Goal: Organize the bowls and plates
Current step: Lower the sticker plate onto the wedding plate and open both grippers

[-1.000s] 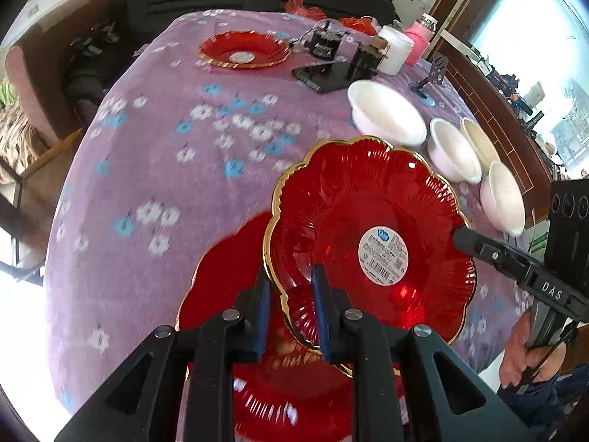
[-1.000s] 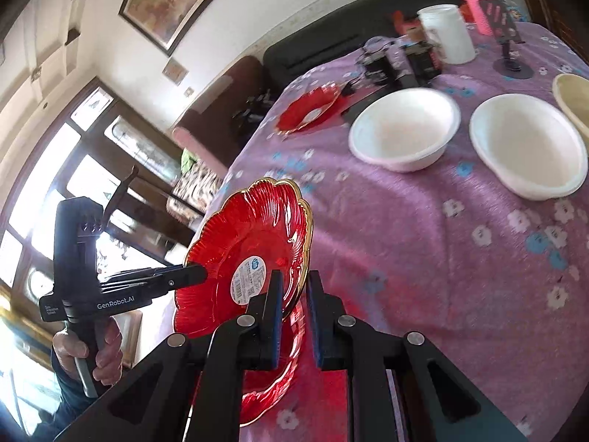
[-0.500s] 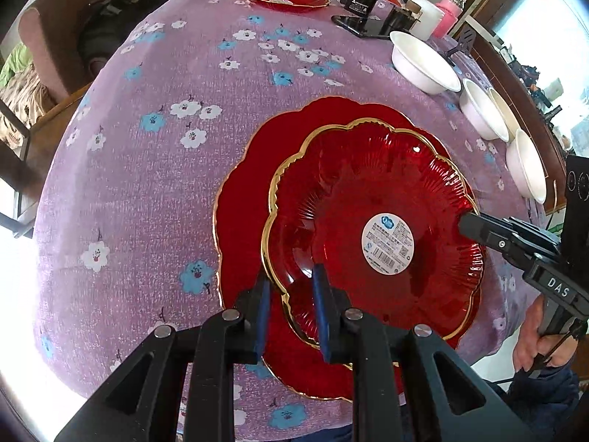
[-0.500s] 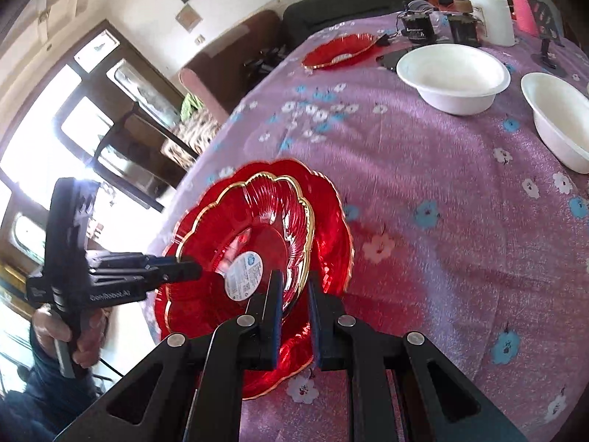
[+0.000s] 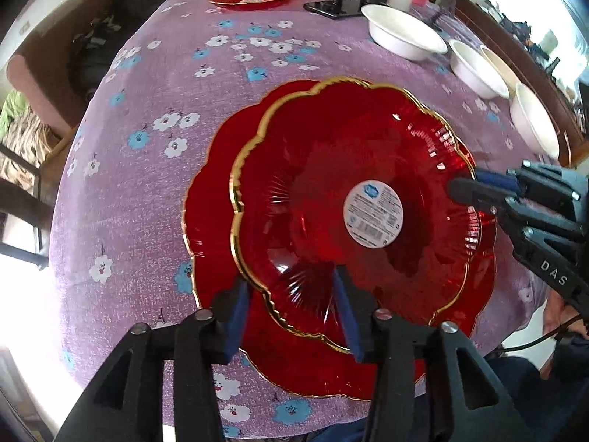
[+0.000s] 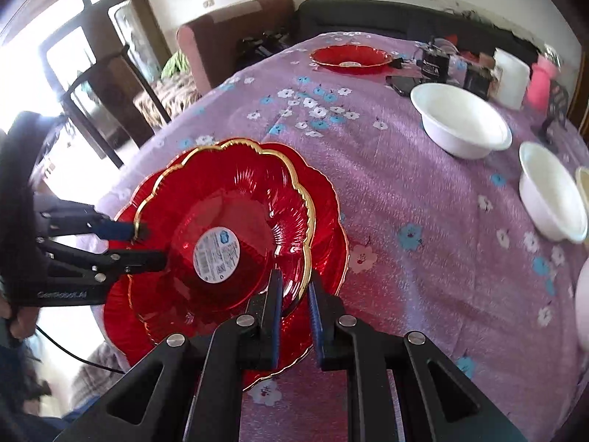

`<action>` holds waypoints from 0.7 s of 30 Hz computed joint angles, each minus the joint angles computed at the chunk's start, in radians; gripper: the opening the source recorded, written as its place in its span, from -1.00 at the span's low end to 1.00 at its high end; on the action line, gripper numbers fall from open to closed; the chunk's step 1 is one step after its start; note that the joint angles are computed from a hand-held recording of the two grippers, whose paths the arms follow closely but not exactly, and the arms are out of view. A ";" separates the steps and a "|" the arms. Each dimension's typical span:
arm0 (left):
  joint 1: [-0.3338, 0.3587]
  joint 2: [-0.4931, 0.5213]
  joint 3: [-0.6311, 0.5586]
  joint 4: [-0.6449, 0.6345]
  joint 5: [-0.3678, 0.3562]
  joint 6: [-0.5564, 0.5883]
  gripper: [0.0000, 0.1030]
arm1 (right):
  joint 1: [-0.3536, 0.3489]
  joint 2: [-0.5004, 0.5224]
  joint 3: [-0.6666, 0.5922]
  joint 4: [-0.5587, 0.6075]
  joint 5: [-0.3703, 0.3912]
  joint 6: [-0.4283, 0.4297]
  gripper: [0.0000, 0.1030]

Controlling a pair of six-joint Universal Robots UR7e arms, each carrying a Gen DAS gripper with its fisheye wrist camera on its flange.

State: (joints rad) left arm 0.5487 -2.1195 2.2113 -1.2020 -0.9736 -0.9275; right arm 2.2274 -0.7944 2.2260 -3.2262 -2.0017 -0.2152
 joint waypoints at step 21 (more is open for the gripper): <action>-0.023 0.014 0.000 0.030 -0.007 0.031 0.24 | 0.004 -0.010 -0.026 0.080 -0.006 0.035 -0.62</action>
